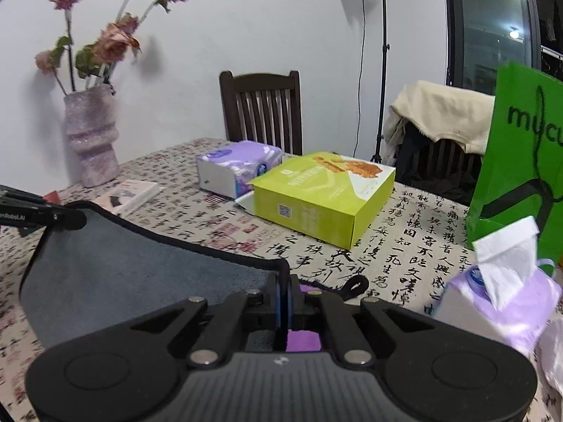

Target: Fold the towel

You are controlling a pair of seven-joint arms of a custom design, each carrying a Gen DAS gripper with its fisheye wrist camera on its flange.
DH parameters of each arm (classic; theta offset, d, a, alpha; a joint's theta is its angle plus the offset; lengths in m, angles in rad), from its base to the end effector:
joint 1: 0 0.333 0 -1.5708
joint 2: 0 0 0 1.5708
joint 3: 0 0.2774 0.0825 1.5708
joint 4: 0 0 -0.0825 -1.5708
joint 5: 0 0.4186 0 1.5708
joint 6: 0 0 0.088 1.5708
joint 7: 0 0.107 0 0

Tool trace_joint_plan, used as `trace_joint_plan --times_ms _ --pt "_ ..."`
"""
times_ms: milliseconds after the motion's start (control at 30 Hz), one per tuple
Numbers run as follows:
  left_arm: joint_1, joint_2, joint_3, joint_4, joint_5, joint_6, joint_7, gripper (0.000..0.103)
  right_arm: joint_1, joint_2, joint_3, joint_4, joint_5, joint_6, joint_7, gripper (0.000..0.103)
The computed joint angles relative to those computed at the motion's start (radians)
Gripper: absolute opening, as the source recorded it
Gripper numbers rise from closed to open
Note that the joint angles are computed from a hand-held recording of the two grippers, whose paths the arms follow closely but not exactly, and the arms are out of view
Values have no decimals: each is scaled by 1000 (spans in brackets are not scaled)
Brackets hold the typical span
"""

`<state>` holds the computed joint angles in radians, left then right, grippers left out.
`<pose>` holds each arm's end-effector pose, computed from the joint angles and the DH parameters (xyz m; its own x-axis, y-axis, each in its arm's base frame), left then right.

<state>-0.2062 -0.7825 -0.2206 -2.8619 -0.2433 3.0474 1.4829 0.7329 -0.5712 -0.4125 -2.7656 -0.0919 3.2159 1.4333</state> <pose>0.3801 -0.1461 0.4623 -0.1901 -0.9733 0.1284 -0.5854 0.0074 -0.8107 0.4217 0.1540 0.4344 0.4899 -0.8712 -0.0303 -0.4839 -0.2429 -0.8407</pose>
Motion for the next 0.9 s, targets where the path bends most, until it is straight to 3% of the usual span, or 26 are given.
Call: trace_joint_plan --times_ms 267,433,600,700,900 --pt "24 196 20 95 0 31 31 5 105 194 -88 128 49 7 -10 4" --pt "27 241 32 112 -12 34 38 7 89 246 -61 154 73 1 -21 5" --pt "48 226 15 100 -15 40 33 10 12 271 16 156 85 8 -10 10" --pt "69 184 -6 81 -4 28 17 13 -130 264 154 145 50 12 41 14" --pt "55 38 -12 8 17 -9 21 26 -237 172 244 101 -14 -17 96 16"
